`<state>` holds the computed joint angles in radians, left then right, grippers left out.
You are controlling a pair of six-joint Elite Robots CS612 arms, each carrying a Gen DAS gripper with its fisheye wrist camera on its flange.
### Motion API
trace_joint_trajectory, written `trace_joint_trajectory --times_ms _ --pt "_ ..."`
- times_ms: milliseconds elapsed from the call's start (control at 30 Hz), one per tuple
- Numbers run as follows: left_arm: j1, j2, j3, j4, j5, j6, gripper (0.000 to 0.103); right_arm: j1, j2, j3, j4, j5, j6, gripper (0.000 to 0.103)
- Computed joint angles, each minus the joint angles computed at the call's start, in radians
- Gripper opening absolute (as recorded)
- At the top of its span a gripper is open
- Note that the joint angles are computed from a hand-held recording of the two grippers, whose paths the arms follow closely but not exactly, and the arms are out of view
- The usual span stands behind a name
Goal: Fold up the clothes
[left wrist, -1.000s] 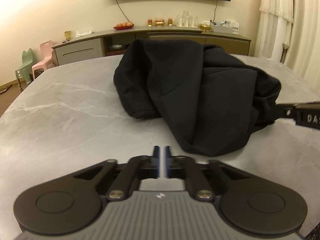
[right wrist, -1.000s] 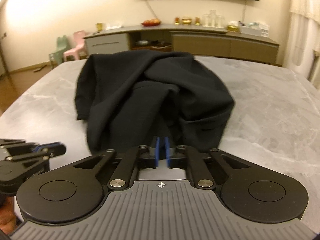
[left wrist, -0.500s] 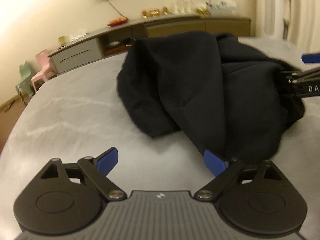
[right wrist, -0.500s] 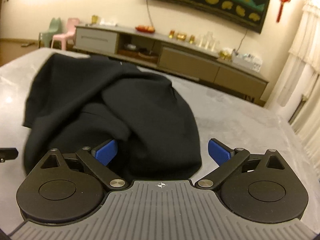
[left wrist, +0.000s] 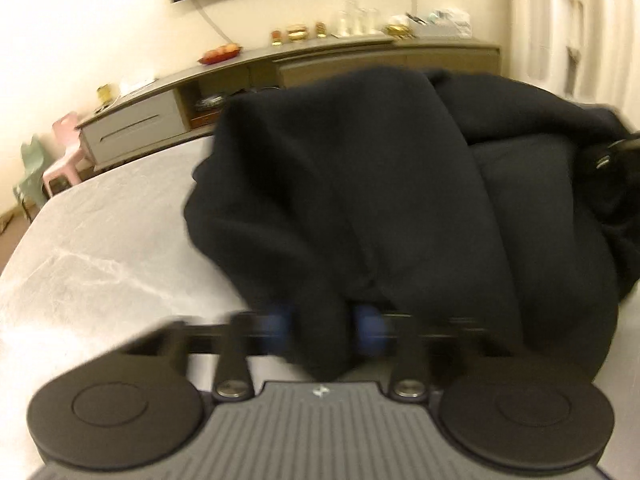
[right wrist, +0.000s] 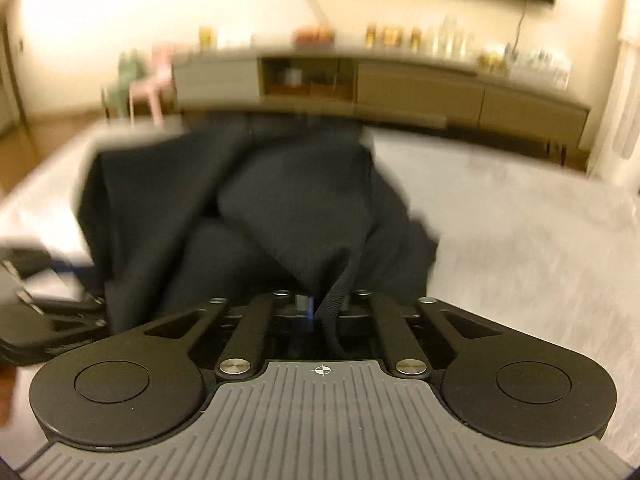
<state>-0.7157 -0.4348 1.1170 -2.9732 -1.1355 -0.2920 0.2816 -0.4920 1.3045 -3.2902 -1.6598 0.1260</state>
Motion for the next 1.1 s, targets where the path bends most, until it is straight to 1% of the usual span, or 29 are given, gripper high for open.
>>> trace_joint_trajectory --times_ms 33,67,133,167,200,233,267,300,333,367,400,433,467,500,567,633,667,700,733,767,800,833,867,900,933,967,1033,1067,1100 --pt "0.006 -0.008 0.018 -0.066 -0.014 -0.010 0.008 -0.006 -0.005 0.021 -0.094 0.029 0.002 0.001" --pt "0.010 -0.018 0.041 -0.144 -0.014 -0.013 0.007 -0.006 -0.005 0.034 -0.199 0.028 0.028 0.000" --pt "0.009 -0.049 0.108 -0.353 0.041 0.014 0.007 -0.005 -0.020 0.076 -0.408 0.076 0.009 0.000" --pt "0.011 -0.066 0.141 -0.438 0.046 0.016 0.007 -0.006 -0.029 0.100 -0.480 0.107 -0.005 0.000" --pt "0.015 -0.083 0.172 -0.480 0.048 0.000 0.007 -0.008 -0.049 0.130 -0.510 0.154 -0.038 0.000" --pt "0.022 -0.095 0.199 -0.480 0.040 -0.037 0.007 -0.016 -0.066 0.151 -0.498 0.202 -0.052 0.000" --pt "0.029 -0.114 0.225 -0.442 0.031 -0.088 0.008 -0.025 -0.078 0.173 -0.444 0.251 -0.035 0.001" --pt "0.036 -0.129 0.250 -0.416 0.021 -0.134 0.009 -0.034 -0.095 0.188 -0.349 0.295 -0.017 0.004" --pt "0.044 -0.143 0.268 -0.367 0.002 -0.191 0.011 -0.039 -0.104 0.195 -0.244 0.298 -0.028 0.008" --pt "0.055 -0.149 0.270 -0.293 -0.037 -0.259 0.014 -0.037 -0.109 0.192 -0.139 0.259 -0.046 0.022" --pt "0.064 -0.148 0.270 -0.259 -0.078 -0.303 0.017 -0.033 -0.104 0.175 -0.035 0.220 -0.052 0.030" --pt "0.073 -0.147 0.267 -0.226 -0.121 -0.345 0.024 -0.030 -0.103 0.163 0.060 0.182 -0.063 0.034" --pt "0.080 -0.146 0.266 -0.205 -0.146 -0.371 0.028 -0.031 -0.113 0.157 0.113 0.174 -0.042 0.036" --pt "0.079 -0.147 0.268 -0.206 -0.129 -0.366 0.032 -0.038 -0.117 0.157 0.124 0.191 -0.004 0.045" --pt "0.074 -0.144 0.262 -0.228 -0.068 -0.348 0.052 -0.046 -0.110 0.174 0.030 0.193 0.067 0.058" --pt "0.063 -0.138 0.256 -0.278 -0.018 -0.338 0.064 -0.054 -0.097 0.174 -0.047 0.216 0.176 0.064" --pt "0.058 -0.130 0.241 -0.289 -0.020 -0.331 0.071 -0.053 -0.095 0.179 -0.076 0.212 0.220 0.068" --pt "0.054 -0.120 0.221 -0.285 -0.043 -0.319 0.075 -0.054 -0.088 0.176 -0.100 0.215 0.271 0.070" --pt "0.049 -0.110 0.200 -0.280 -0.067 -0.307 0.082 -0.048 -0.080 0.169 -0.104 0.199 0.293 0.071" --pt "0.047 -0.101 0.180 -0.270 -0.100 -0.293 0.086 -0.040 -0.075 0.153 -0.074 0.165 0.292 0.073" --pt "0.049 -0.089 0.156 -0.241 -0.138 -0.274 0.086 -0.037 -0.073 0.138 -0.039 0.148 0.272 0.073" --pt "0.047 -0.069 0.121 -0.199 -0.148 -0.252 0.086 -0.030 -0.062 0.116 -0.015 0.131 0.262 0.073" --pt "0.046 -0.049 0.084 -0.157 -0.158 -0.229 0.085 -0.028 -0.050 0.088 0.012 0.140 0.253 0.064" --pt "0.044 -0.028 0.046 -0.113 -0.166 -0.207 0.083 -0.029 -0.040 0.073 0.031 0.179 0.237 0.038" --pt "0.041 -0.011 0.016 -0.072 -0.165 -0.179 0.068 -0.031 -0.042 0.068 0.058 0.206 0.209 0.021" --pt "0.036 -0.001 0.003 -0.038 -0.145 -0.141 0.042 -0.031 -0.042 0.058 0.090 0.240 0.185 0.011" --pt "0.026 0.007 -0.007 0.002 -0.108 -0.092 0.009 -0.032 -0.055 0.074 0.068 0.288 0.129 0.005" --pt "0.023 0.005 0.003 -0.017 -0.099 -0.073 0.005 -0.031 -0.062 0.091 0.030 0.305 0.106 0.003" --pt "0.018 -0.009 0.034 -0.078 -0.106 -0.065 0.004 -0.036 -0.071 0.117 -0.046 0.341 0.106 0.002"
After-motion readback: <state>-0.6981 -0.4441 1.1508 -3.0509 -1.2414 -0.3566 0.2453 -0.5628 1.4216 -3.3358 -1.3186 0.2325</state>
